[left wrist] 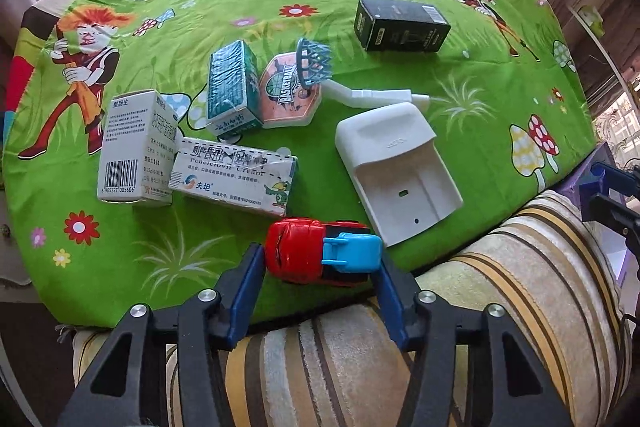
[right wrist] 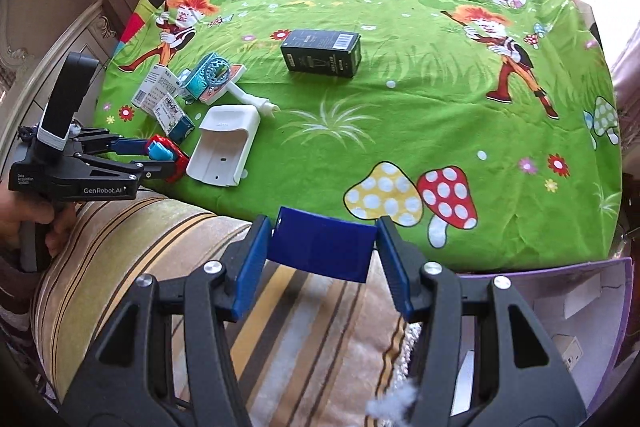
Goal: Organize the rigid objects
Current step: 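Grasp the red toy car with left tool while right tool grasps blue block, then carry car and block over the purple box and open both tools to drop them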
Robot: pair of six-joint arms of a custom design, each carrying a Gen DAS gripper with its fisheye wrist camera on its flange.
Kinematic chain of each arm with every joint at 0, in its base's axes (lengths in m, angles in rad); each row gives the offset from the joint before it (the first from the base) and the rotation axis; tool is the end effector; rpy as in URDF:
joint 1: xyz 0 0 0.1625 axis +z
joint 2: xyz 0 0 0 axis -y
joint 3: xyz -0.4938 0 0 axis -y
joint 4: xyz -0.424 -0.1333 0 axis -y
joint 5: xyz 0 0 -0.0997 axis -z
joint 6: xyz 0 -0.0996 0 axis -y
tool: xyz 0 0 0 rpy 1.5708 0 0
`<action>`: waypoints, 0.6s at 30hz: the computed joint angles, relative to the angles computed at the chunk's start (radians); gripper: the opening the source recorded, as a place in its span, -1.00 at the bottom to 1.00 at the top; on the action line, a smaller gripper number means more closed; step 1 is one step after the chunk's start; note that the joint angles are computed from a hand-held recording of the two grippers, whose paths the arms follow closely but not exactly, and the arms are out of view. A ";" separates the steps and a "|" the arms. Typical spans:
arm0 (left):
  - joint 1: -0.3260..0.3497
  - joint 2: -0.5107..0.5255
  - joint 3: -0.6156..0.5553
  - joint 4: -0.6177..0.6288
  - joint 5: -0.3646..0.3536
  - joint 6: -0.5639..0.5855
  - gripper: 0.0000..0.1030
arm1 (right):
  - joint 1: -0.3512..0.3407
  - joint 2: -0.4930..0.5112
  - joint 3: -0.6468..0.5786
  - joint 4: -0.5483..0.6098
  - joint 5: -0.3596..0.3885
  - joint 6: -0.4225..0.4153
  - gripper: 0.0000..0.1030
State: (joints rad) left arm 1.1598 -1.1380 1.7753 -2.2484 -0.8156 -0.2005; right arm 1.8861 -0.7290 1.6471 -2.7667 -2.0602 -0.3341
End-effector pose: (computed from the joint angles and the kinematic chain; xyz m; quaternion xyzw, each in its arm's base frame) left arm -0.0751 -0.6768 0.2900 0.0902 0.9250 -0.1288 0.3459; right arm 0.3135 -0.6822 0.0974 0.2748 -0.9214 0.1321 0.2412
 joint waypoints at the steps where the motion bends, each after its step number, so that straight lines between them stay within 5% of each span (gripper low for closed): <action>1: -0.003 0.000 0.001 -0.005 -0.002 0.006 0.05 | -0.002 -0.009 0.012 -0.010 -0.005 0.004 0.13; 10: -0.049 -0.010 0.019 -0.081 0.015 0.031 0.05 | -0.022 -0.105 0.126 -0.099 -0.041 0.037 0.13; 18: -0.110 0.033 0.017 -0.181 -0.065 0.125 0.05 | -0.053 -0.209 0.230 -0.172 -0.095 0.077 0.13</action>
State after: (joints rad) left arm 1.0501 -1.1049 1.7926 -2.4294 -0.8807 -0.0751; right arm 1.8327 -0.9383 1.8776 -2.9390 -2.1554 -0.2573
